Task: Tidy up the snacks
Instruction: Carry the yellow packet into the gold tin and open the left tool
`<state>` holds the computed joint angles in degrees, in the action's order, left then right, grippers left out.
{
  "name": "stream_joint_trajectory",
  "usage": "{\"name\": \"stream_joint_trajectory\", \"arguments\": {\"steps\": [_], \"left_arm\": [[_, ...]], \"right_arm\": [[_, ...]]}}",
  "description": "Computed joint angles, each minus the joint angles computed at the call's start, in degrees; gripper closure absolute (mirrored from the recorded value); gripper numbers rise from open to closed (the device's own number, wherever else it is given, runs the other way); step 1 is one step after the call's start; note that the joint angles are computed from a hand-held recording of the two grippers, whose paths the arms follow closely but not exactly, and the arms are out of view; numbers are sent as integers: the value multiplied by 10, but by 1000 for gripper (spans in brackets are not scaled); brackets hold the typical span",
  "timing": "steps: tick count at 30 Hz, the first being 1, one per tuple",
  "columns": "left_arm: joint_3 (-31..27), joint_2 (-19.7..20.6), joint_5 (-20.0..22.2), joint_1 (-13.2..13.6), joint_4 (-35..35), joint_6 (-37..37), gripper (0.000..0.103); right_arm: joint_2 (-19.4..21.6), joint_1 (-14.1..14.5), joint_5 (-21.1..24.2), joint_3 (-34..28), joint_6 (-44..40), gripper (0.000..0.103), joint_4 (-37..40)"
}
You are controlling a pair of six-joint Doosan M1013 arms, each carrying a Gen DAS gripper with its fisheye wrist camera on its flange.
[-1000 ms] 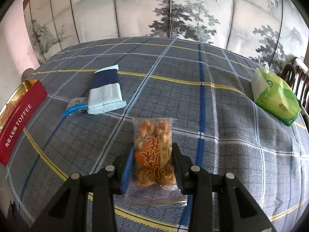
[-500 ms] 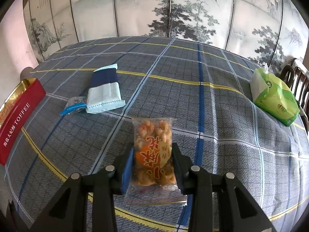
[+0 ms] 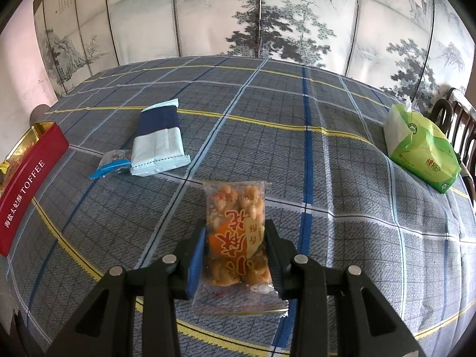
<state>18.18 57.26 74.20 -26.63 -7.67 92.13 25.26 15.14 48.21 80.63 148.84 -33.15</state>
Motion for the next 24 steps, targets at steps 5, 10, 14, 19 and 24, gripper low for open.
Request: {"name": "stream_joint_trajectory", "arguments": {"steps": [5,10,14,19,24], "left_arm": [[-23,13,8,-2,4,0,78],[-33,19,7,-4,12,-1,78],[-17,12,-6,-7,18,1,78],[1,2,-20,-8,27,0,78],[22,-10,-34,-9,36,-9,77]], "right_arm": [[0,0,0,0,0,66,0],[0,0,0,0,0,66,0],[0,0,1,0,0,66,0],[1,0,1,0,0,66,0],[1,0,1,-2,0,66,-1]]}}
